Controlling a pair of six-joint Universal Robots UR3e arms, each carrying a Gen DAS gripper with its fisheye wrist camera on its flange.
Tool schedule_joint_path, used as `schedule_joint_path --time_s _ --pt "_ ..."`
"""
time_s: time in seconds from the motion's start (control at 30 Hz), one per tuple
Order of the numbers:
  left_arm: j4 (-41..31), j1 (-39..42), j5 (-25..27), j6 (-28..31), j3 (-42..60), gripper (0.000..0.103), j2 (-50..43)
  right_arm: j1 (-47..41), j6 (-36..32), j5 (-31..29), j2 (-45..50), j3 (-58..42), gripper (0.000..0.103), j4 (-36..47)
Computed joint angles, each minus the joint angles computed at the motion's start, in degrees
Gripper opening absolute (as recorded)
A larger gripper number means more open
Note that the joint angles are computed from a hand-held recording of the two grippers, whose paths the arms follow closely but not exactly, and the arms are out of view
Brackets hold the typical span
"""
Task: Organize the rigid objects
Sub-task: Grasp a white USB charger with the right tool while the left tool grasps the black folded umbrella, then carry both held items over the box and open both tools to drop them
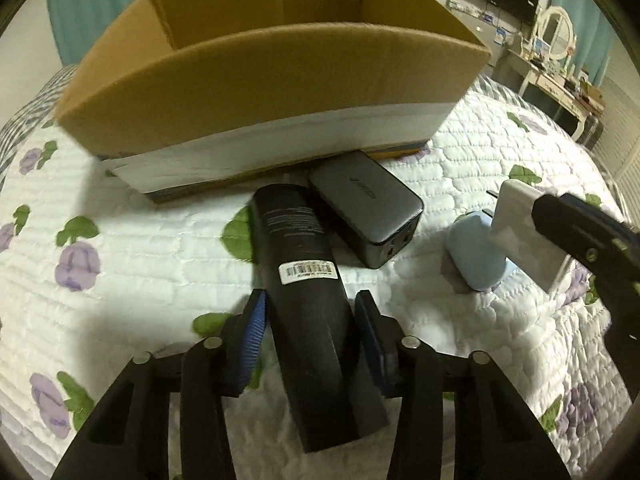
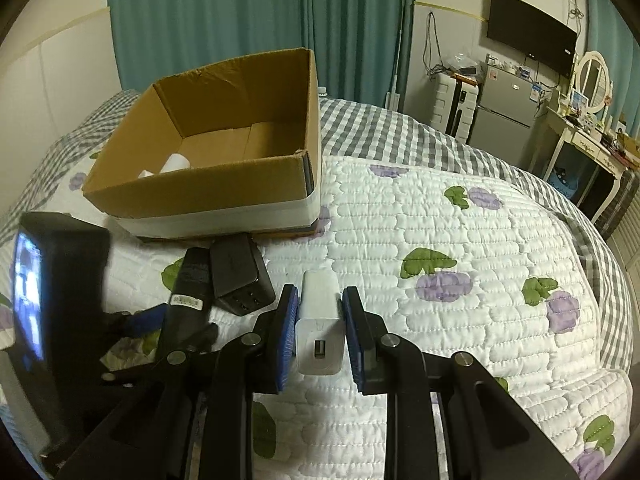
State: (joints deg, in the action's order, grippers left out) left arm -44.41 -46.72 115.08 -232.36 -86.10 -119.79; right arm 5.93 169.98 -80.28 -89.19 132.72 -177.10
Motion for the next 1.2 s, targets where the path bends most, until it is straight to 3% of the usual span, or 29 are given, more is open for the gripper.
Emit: schedule_joint_path --time_s 0.3,0.63,0.7,0.87,1.2 --pt "1.4 -1.0 1.8 -1.5 -6.8 0.039 6.3 2.3 0.2 -3.4 2.7 -0.9 0.022 0.5" --pt "-1.9 -2.4 5.0 -1.5 -1.8 0.035 5.0 2.5 0.3 -3.0 0.6 -0.4 0.022 0.3" --pt "-2.2 -2.6 5.5 -1.6 -1.5 0.027 5.2 2.5 0.5 -2.9 -0.1 -0.3 0.022 0.3" --pt "-3.0 -3.0 5.6 -1.7 -1.2 0.021 5.7 2.9 0.7 -3.0 -1.5 -0.4 0.022 0.7" --pt "-5.1 -5.3 9.4 -3.0 -0.5 0.020 8.5 4.6 1.3 -3.3 -4.6 -1.8 0.022 2.5"
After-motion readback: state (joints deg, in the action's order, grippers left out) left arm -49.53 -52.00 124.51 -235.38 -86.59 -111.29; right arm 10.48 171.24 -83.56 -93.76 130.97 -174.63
